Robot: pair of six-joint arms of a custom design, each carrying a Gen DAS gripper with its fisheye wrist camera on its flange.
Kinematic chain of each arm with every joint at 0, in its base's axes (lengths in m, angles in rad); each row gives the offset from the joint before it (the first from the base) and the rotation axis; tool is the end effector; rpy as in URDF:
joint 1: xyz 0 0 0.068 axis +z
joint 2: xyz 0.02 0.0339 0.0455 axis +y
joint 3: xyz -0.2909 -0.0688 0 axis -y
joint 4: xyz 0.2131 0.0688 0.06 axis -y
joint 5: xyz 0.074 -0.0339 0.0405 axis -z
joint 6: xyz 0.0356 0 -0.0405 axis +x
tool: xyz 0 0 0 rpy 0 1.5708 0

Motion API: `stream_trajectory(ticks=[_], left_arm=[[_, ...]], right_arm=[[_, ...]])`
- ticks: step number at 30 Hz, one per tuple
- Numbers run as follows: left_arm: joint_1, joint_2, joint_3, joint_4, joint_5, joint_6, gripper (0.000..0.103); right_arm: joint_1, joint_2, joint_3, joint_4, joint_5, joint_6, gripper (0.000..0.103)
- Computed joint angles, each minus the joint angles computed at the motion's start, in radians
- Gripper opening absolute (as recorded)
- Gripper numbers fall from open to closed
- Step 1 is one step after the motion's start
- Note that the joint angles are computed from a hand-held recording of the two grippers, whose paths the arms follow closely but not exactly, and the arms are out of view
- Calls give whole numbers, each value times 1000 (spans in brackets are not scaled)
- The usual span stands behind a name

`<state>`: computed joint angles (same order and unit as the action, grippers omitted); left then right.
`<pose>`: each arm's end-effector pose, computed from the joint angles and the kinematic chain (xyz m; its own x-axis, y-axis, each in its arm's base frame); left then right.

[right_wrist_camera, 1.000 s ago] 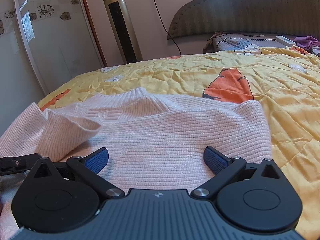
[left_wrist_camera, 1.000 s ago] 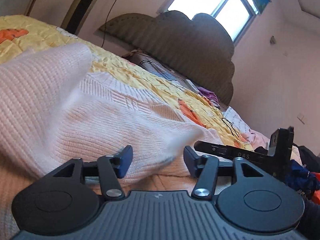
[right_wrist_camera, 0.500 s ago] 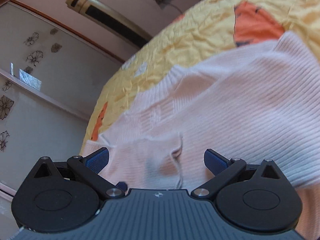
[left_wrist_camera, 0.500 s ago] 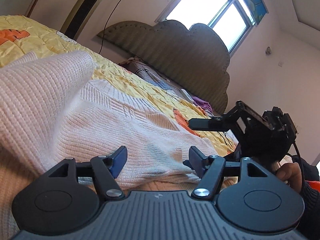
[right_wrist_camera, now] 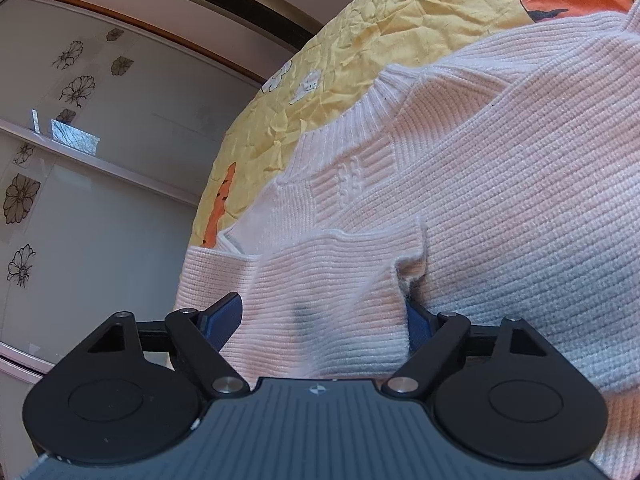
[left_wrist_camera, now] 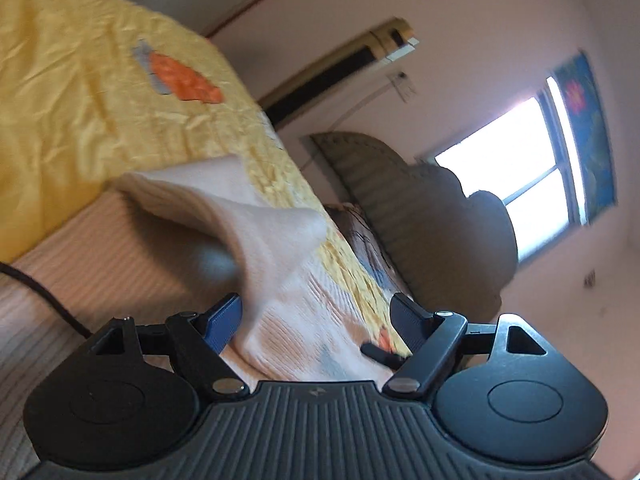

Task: Fold small clothes

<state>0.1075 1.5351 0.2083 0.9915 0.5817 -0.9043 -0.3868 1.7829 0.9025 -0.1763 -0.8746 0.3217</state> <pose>0.2181 0.0039 0.1778 -0.5373 -0.7185 -0.4417 0.0064 0.5202 -0.8540 0.2982 -0.0920 0.1875 -0.7990 0.5444 -0.2553 0.1530 0.5946 0.7893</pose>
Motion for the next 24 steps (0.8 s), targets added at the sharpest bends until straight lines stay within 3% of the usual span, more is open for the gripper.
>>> stream_trajectory(ticks=[3, 5, 6, 10, 14, 16, 21, 24], left_arm=[[60, 40, 56, -82, -35, -124, 81], [91, 91, 97, -92, 9, -181, 81], [103, 112, 124, -114, 23, -194, 81], [104, 170, 210, -152, 34, -204, 81], [104, 235, 249, -149, 49, -244, 81], [92, 234, 252, -147, 39, -233, 81], [63, 226, 262, -174, 2, -218, 81], [54, 227, 280, -207, -24, -224, 81]], right_arm=[[33, -8, 14, -36, 65, -60, 54], [28, -5, 23, -58, 79, -72, 32], [19, 2, 29, -72, 64, -76, 26], [-23, 35, 43, -121, 4, -81, 29], [-81, 67, 93, -223, -83, -90, 55], [-97, 67, 113, -277, -86, -127, 62], [-86, 96, 129, -302, -109, -116, 63], [-57, 73, 84, -173, -75, -23, 43]])
